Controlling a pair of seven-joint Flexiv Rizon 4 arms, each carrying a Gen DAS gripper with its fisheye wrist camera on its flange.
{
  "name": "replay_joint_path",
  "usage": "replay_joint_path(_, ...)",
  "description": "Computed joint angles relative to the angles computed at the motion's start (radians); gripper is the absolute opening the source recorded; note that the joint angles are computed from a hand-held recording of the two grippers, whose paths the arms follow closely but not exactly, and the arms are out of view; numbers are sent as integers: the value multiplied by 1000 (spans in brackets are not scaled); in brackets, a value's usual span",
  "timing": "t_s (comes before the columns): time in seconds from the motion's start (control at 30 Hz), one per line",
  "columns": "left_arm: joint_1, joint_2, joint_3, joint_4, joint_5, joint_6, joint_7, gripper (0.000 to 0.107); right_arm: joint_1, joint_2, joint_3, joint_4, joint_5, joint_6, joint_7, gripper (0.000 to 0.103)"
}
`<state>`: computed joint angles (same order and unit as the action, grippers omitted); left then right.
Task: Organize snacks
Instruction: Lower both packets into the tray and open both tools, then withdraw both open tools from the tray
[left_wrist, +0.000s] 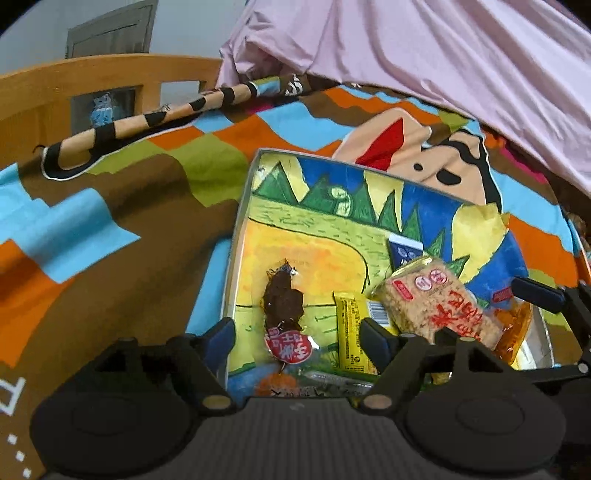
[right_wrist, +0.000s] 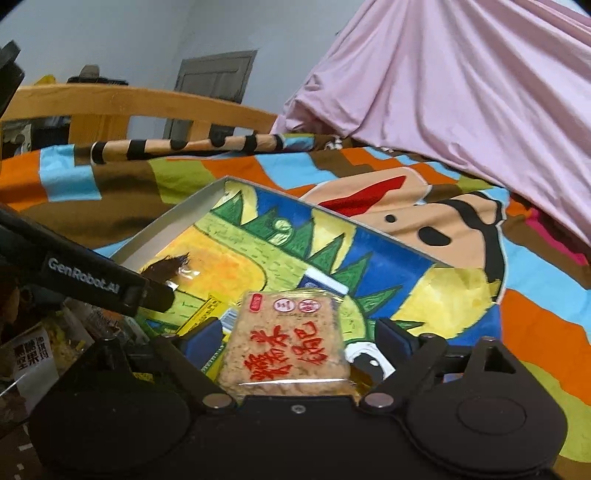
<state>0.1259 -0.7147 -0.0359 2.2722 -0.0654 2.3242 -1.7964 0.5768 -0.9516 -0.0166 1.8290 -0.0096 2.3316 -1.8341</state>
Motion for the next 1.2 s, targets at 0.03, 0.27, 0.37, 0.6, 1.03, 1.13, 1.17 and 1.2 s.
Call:
replay_joint_path(0.03,8,5,-5,7,9,9,-9,83,-7,4,6,8,1,12,5,97)
replay_joint_path(0.27,-80,39,51,64,-72,116,18,102,-69,38,59,82,-33,120,60,100)
replay_joint_path(0.37,-104,55,59,96,-106,163,27,103,-79,54,68,117,-39,175,70,102)
replay_joint_path(0.6,-154,99,64,175,-176,219,43,103,-92,95,80,201,-41,271,75,102)
replay_joint_path(1.03,-254,153,60,315,-228,251,76,103,-133,163,97,377,-5,403,98,102)
replay_joint_path(1.13,-286,158,59,345,-250,271,78,103,-142,175,99,421,6,423,102,102)
replay_joint_path(1.17,-296,158,58,357,-257,280,74,103,-144,178,99,435,10,430,102,102)
replay_joint_path(1.2,-305,156,57,367,-265,290,69,103,-145,180,100,449,14,436,101,102)
